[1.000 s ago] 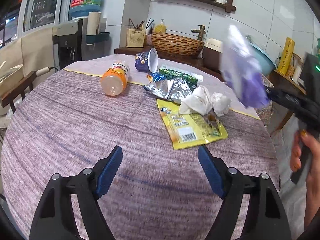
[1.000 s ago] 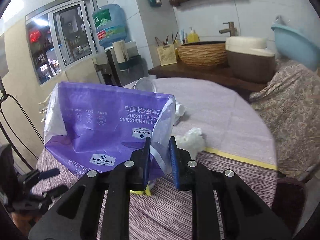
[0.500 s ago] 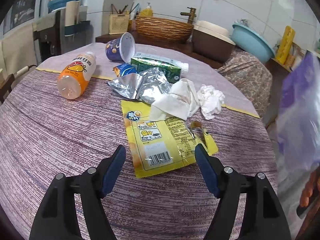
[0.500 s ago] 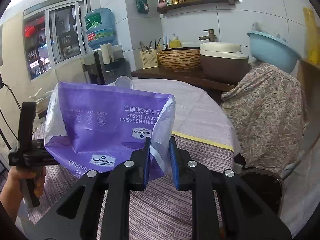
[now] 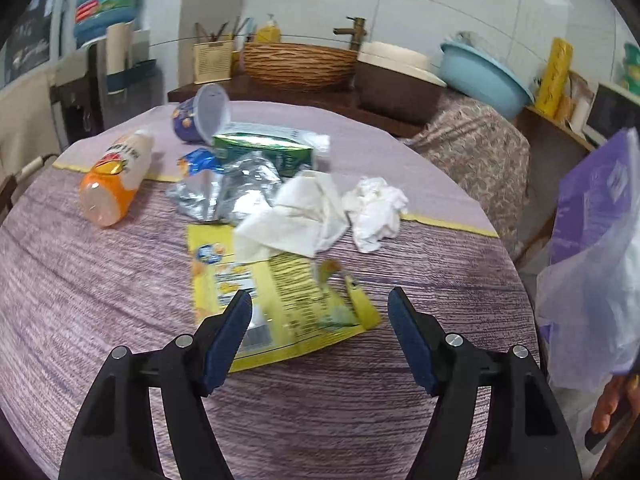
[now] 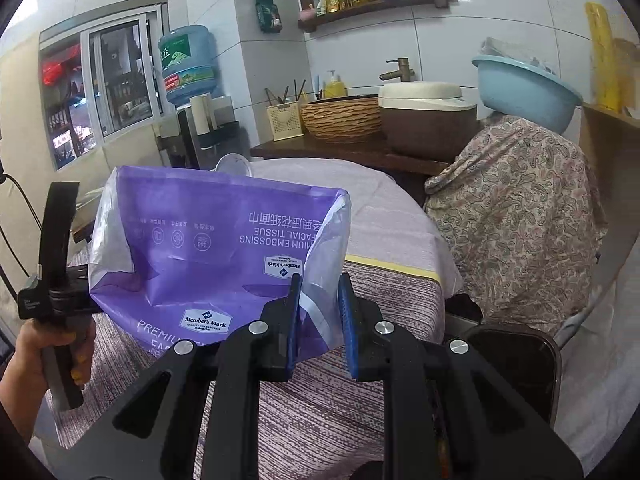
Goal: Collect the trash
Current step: 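Lift the purple tissue bag with the right tool while the left tool grasps the yellow wrapper, then carry the purple bag and yellow wrapper to the black bin and release both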
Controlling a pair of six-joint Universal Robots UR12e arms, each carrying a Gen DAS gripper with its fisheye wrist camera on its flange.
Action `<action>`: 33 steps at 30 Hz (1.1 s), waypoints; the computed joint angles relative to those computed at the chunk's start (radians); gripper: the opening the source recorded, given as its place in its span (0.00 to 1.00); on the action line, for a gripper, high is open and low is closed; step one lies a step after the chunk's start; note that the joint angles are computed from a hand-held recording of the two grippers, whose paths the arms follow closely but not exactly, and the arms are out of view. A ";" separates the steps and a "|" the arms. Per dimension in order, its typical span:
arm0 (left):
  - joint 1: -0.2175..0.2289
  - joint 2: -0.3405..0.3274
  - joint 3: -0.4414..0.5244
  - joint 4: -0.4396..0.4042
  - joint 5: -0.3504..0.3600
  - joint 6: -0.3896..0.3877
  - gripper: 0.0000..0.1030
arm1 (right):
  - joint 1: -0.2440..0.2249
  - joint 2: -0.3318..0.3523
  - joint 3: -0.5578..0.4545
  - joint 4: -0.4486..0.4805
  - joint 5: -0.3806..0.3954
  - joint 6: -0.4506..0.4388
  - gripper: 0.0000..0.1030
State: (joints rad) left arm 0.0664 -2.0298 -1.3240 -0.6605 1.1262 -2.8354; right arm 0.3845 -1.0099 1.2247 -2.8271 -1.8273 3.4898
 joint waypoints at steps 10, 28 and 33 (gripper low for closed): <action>-0.065 -0.057 0.063 -0.053 0.194 0.038 0.41 | -0.016 -0.059 0.103 -0.039 -0.018 0.077 0.19; 0.035 0.110 -0.149 0.024 -0.054 -0.011 0.03 | -0.004 -0.109 0.213 -0.110 -0.052 0.112 0.19; 0.069 0.193 -0.269 0.139 -0.154 -0.029 0.02 | 0.007 -0.121 0.246 -0.133 -0.065 0.117 0.19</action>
State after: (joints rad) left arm 0.1350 -1.8370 -1.5927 -0.5216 0.9722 -2.8641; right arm 0.3917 -1.1308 1.4706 -2.9605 -1.8922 3.6068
